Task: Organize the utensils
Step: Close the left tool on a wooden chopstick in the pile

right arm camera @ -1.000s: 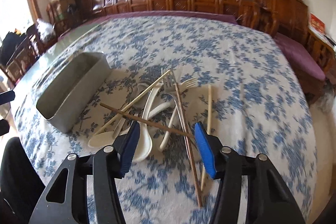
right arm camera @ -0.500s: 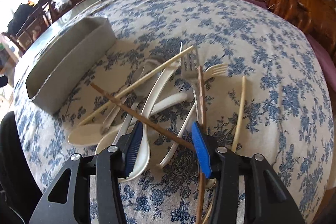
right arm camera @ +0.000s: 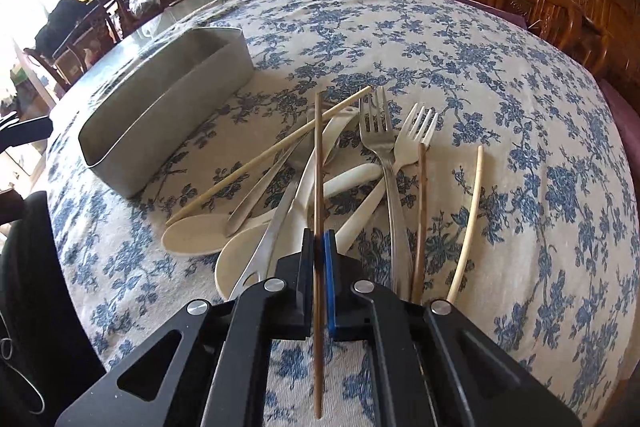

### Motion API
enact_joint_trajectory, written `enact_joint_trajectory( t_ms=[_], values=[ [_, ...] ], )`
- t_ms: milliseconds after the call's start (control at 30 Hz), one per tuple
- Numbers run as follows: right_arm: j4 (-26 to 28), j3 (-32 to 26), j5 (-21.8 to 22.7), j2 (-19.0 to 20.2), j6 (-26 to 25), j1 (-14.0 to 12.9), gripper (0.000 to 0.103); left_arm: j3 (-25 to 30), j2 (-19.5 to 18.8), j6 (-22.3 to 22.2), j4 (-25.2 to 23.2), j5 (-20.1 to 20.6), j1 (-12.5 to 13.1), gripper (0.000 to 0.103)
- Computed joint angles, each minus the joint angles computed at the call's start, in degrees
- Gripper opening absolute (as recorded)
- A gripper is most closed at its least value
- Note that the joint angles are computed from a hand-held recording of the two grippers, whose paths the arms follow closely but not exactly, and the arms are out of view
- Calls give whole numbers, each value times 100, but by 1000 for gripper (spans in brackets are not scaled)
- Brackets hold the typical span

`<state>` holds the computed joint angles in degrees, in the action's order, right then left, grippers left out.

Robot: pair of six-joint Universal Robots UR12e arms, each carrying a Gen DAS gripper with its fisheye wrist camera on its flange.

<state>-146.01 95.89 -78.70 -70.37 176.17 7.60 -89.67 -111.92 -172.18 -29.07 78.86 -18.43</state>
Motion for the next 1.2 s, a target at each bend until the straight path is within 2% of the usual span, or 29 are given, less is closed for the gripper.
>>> enact_joint_trajectory(
  t_ms=[133,233,333,500,533,600,700,900,967,1133,1200],
  values=[
    [-400,224,68,-170,351,-46,6,97,-73,103,-41,3,-56,88],
    [-733,387,-76,-295,566,-40,6,258,-187,204,-169,-125,-90,87],
    [-985,484,-306,-358,796,-28,6,426,-317,294,-315,-267,-117,77],
    [-1289,626,-530,-431,1129,-38,6,794,-596,530,-630,-325,-195,53],
    [-1321,644,-547,-436,1172,-45,6,848,-638,557,-684,-315,-208,50],
    [-1310,657,-570,-444,1157,-57,6,1046,-781,554,-889,-271,-231,38],
    [-1329,675,-508,-461,1216,-105,6,1303,-981,468,-1095,-213,-244,29],
    [-1294,681,-487,-456,1315,-138,6,1736,-1325,342,-1494,-139,-287,19],
    [-1271,677,-480,-454,1330,-141,6,1818,-1400,352,-1558,-93,-306,18],
    [-1233,662,-455,-437,1297,-136,6,1975,-1530,255,-1688,48,-332,8],
    [-1224,656,-453,-438,1304,-130,6,1989,-1544,195,-1722,-44,-307,5]
  ],
)
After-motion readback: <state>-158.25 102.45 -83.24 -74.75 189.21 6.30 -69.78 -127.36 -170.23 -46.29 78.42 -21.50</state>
